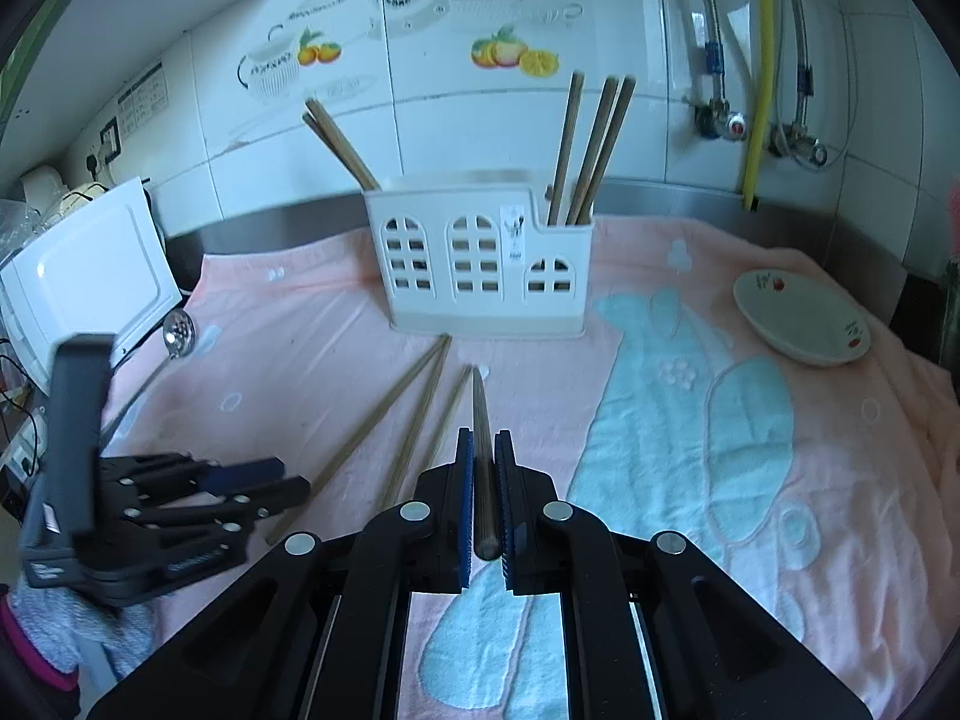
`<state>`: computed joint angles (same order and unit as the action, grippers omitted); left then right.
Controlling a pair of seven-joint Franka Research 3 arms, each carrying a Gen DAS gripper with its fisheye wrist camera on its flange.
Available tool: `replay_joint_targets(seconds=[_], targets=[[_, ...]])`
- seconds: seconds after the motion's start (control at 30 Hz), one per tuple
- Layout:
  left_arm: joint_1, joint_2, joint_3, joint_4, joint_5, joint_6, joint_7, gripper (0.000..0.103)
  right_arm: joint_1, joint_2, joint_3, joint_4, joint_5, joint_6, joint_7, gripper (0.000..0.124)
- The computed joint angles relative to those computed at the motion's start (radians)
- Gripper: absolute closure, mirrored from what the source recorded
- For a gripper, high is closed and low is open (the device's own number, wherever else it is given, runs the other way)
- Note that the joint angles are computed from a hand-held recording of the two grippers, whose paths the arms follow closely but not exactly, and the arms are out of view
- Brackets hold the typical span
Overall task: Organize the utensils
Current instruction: 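Close the left tool on a chopstick while the right tool holds its chopstick, then lift both held chopsticks upright and carry them above the white holder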
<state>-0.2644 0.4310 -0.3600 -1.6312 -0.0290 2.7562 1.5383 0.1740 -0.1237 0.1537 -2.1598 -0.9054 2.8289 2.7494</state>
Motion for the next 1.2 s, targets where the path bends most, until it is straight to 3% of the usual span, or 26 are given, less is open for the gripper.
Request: replay_joint_targets(seconds=[0.13, 0.33, 0.43, 0.77, 0.97, 1.07, 1.2], targets=[[-0.019, 0.019, 0.018, 0.026, 0.025, -0.025, -0.029, 0.083, -0.005, -0.017, 0.002, -0.001, -0.010, -0.002, -0.002, 0.117], [-0.061, 0.041, 0.062, 0.065, 0.105, -0.058, -0.088, 0.097, -0.015, -0.039, 0.012, -0.004, -0.005, -0.009, -0.027, 0.117], [-0.060, 0.041, 0.060, 0.076, 0.121, -0.071, -0.096, 0.097, -0.020, -0.046, 0.017, -0.001, 0.010, -0.015, -0.054, 0.117], [-0.018, -0.058, 0.039, 0.014, 0.102, 0.025, -0.068, 0.097, -0.031, -0.059, 0.025, 0.025, 0.083, -0.031, -0.163, 0.117], [0.002, -0.083, 0.015, 0.037, 0.077, 0.067, 0.000, 0.097, -0.015, -0.040, 0.009, 0.065, 0.200, -0.042, -0.301, 0.117], [0.028, -0.080, -0.016, 0.065, 0.021, 0.057, 0.059, 0.097, 0.006, -0.018, -0.008, 0.105, 0.299, -0.067, -0.419, 0.117], [0.026, -0.069, -0.018, 0.119, -0.006, 0.027, 0.109, 0.097, 0.022, 0.005, -0.023, 0.164, 0.384, -0.103, -0.529, 0.117]])
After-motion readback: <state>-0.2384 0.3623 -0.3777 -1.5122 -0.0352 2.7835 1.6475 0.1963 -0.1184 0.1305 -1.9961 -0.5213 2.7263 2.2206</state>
